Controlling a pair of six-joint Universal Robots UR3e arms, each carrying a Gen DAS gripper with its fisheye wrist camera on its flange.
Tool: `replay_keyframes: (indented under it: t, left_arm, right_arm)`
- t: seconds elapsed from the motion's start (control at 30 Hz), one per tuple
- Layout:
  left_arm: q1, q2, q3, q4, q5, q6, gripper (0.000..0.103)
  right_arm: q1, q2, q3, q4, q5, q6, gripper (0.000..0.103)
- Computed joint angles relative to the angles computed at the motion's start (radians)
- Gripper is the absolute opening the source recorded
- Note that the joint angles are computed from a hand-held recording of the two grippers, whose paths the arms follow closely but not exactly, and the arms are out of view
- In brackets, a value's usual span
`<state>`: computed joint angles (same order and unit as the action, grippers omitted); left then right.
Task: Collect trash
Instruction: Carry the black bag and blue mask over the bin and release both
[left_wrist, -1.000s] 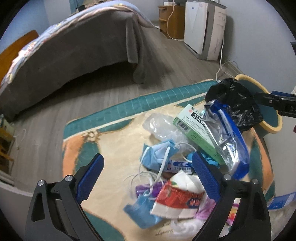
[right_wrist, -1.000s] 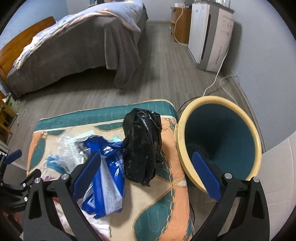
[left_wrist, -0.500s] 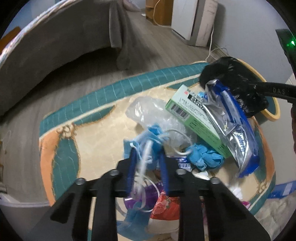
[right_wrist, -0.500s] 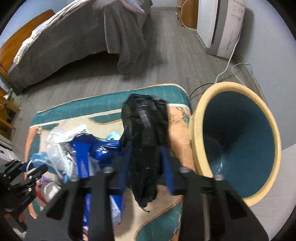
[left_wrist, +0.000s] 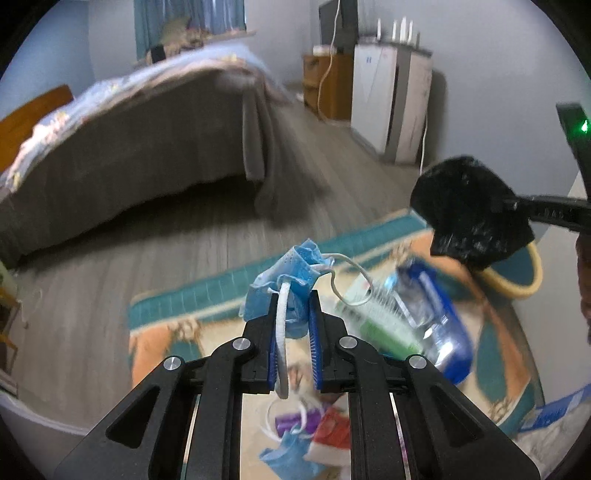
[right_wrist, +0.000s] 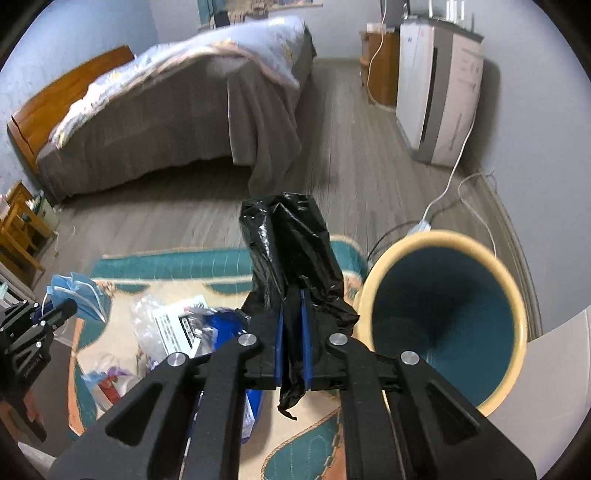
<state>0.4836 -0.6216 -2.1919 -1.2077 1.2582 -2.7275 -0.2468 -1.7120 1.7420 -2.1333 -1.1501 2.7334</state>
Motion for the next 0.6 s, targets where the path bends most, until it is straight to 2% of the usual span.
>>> replay_keyframes:
  t: [0.2,0.33,0.6]
  left_arm:
    - [-0.306,-0.231,0.094,0.278,0.149,-0.206,0.015]
    - [-0.564,-0.488,0.205,0.448,0.276,-0.319,0.015]
    - [-0.799,-0.877,0.447,0.555,0.308,-0.392,0.015]
  right_arm:
    - [-0.115,-0.023,-0.043,0.056,0.048,-0.045,0.007]
    - [-0.188,-0.009,-0.061,0.061,0.041,-0.067,0.007]
    - [-0.332,0.036,-0.066,0.053,0.023,-0.075,0.007]
